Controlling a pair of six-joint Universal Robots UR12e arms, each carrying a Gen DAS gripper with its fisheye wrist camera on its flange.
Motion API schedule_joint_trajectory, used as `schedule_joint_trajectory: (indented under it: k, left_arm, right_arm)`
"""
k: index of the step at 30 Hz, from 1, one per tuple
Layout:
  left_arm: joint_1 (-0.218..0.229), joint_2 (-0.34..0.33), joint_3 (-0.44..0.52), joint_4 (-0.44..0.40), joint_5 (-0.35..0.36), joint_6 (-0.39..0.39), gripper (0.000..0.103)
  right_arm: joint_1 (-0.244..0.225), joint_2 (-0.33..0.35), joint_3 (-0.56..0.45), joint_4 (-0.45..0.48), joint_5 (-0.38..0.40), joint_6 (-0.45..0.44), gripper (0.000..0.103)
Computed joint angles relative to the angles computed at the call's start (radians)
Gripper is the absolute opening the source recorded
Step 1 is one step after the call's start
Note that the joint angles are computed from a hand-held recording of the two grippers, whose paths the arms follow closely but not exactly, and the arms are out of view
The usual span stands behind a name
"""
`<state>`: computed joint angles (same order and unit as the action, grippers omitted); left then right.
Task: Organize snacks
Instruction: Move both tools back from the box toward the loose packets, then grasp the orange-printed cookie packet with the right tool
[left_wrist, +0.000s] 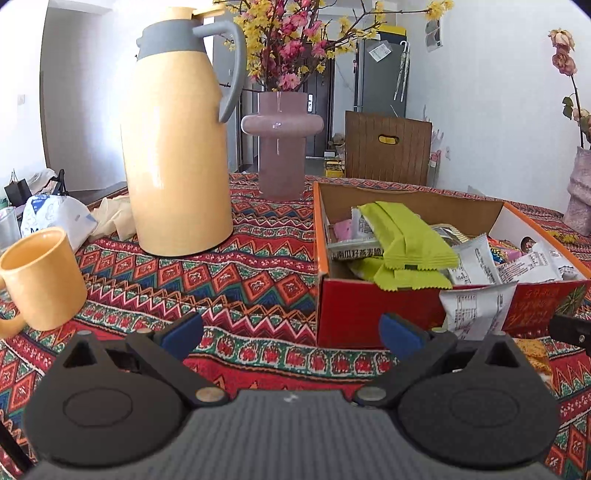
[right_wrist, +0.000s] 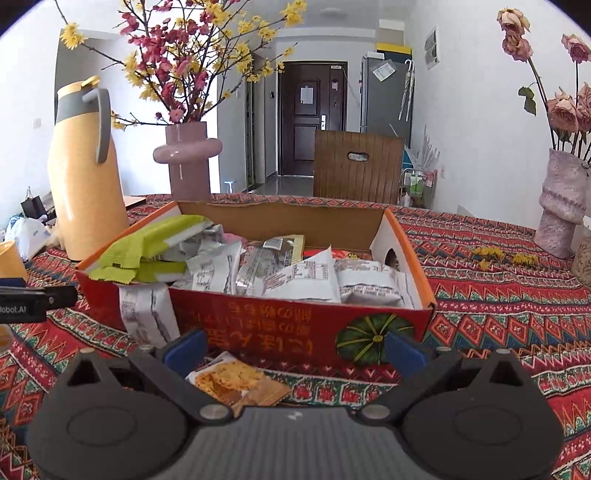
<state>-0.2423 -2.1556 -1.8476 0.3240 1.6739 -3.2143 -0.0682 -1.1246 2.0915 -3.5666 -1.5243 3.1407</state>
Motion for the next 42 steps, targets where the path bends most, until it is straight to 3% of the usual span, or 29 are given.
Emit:
schedule_joint_trajectory:
  k: [6,20,38,41,42]
  left_arm:
    - [0.011,0.0,-0.016,0.05,-0.024,-0.028,0.103]
    - [0.016,-0.002,-0.021,0.068,-0.035,-0.053,0.103]
    - [0.016,-0.003,-0.02,0.061,-0.026,-0.065,0.103]
    - [0.015,-0.004,-0.02,0.061,-0.02,-0.067,0.103]
    - [0.015,-0.004,-0.02,0.06,-0.02,-0.066,0.103]
  right_arm:
    - [0.02,0.013,-0.024,0.064,-0.026,0.026,0.103]
    - [0.033,0.041,-0.077,0.227,-0.064,0.066,0.103]
    - [0.034,0.036,-0.085,0.27,-0.048,0.026,0.102]
    - [0.031,0.025,-0.063,0.244,-0.027,0.014,0.089]
    - [0.029,0.02,-0.055,0.234,-0.018,0.006,0.079]
